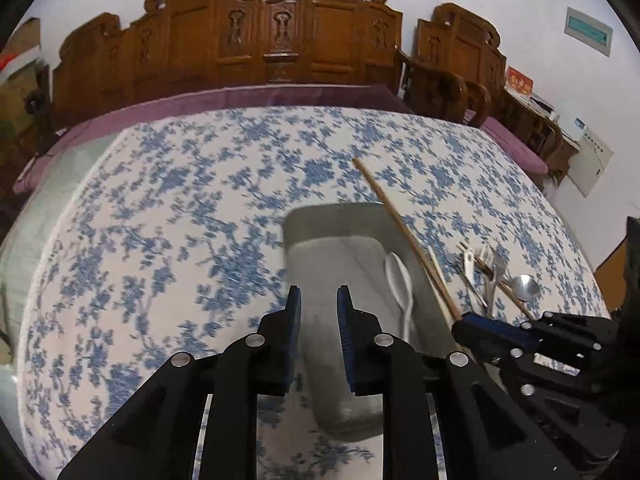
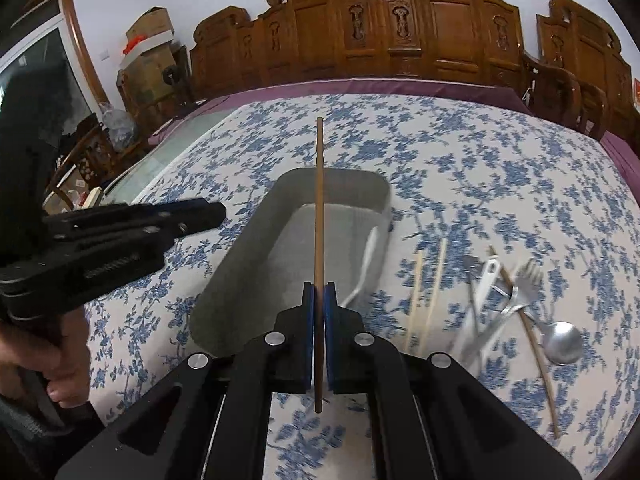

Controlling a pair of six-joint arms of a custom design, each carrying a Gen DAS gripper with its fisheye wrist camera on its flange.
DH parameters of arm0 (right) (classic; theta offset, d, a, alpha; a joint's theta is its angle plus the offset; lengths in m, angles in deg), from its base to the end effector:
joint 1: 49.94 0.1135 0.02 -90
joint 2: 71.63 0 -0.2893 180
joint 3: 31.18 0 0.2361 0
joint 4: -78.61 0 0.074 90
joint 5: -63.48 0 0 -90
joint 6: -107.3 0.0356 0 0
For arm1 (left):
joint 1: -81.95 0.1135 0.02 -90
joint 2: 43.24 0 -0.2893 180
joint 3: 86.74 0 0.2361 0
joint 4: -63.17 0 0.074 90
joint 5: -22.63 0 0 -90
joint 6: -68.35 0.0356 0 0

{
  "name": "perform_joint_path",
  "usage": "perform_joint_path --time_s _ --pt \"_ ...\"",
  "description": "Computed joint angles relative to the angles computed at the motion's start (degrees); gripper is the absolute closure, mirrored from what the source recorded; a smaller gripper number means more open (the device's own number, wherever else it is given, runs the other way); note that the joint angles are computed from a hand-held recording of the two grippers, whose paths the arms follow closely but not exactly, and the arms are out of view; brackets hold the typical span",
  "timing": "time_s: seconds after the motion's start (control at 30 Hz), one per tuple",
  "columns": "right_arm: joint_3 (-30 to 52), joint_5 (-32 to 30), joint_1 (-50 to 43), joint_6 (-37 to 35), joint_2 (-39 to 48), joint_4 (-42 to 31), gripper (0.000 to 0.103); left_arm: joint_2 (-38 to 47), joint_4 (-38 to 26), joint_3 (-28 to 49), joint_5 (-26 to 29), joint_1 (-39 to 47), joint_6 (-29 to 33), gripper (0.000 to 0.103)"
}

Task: Organize utensils
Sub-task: 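Lower the chopstick into the grey tray and open the right gripper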

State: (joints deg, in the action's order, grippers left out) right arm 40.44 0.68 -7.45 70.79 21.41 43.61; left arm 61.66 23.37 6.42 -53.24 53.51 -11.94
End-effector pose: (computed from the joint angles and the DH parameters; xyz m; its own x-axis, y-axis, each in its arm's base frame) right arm 0.2422 0.1998 0.2281 -0.6985 0.3296 -0.6352 0.2473 0.9441 0.2180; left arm 0.3415 -0.1948 0.2601 -0.5783 0.4992 -0.6453 0.7029 0.7063 -0.0835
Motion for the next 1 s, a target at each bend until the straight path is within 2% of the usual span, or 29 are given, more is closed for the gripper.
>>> perform_joint_path --time_s 0.33,0.5,0.8,1.0 --pt "3.67 -3.73 -2.41 -0.87 7.96 3.99 0.097 0.78 -0.03 2.46 1.67 4.85 -0.86 0.086" --pt "4.97 -4.79 -2.66 -0.71 10.04 3.77 0.097 1.35 -0.19 3.37 1.82 5.92 -1.14 0.086" --pt "5.84 -5.57 -2.51 -0.01 11.78 3.08 0.094 1.18 -0.25 3.32 1.78 6.02 -0.88 0.086" --pt "3.34 -5.75 -2.23 -1.85 9.2 6.13 0.094 1.03 0.01 3.14 1.7 5.75 -0.91 0.086"
